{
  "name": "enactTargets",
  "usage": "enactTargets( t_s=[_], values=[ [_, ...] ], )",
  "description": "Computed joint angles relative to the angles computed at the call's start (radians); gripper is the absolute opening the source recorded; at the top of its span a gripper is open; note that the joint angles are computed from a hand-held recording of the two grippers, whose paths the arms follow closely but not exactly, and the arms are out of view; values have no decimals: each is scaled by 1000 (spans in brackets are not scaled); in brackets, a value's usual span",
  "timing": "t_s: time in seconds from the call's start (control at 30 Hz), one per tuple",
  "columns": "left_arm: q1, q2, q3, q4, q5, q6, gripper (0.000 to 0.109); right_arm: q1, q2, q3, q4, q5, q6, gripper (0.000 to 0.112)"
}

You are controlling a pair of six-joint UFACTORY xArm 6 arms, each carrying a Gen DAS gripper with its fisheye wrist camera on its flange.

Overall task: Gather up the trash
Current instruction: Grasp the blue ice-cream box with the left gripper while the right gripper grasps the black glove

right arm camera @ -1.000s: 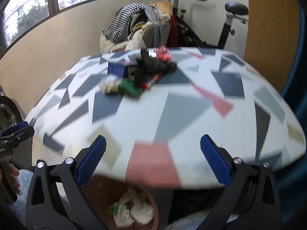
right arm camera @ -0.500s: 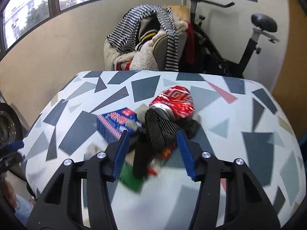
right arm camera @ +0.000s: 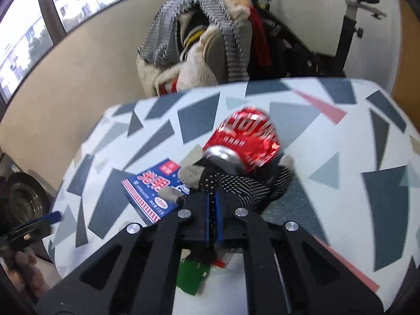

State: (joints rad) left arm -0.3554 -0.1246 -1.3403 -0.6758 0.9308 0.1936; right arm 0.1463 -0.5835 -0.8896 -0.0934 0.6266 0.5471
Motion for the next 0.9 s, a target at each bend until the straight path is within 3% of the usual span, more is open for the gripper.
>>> enactTargets(
  t_s=[0.07,0.2,0.5,0.53,0.63,0.77,0.9],
  values=[
    [12,48,-43,-114,33,-32,86,-8,-41,15,-37,-10,29,8],
    [4,148,-136,-214,73,-124,86,-9,-145,36,-167,-21,98,8],
    [-38,319,-279,-217,88,-267,84,-33,-258,23,-253,42,78,8],
    [-44,333,-291,-198,90,-281,82,-28,-280,24,-259,63,79,8],
    [-60,366,-314,-141,95,-326,64,-27,-317,32,-271,87,80,8],
    [-70,387,-308,-173,95,-337,50,8,-354,39,-335,148,104,8],
    [-89,371,-299,-158,54,-285,46,28,-383,50,-332,202,98,8]
  ],
)
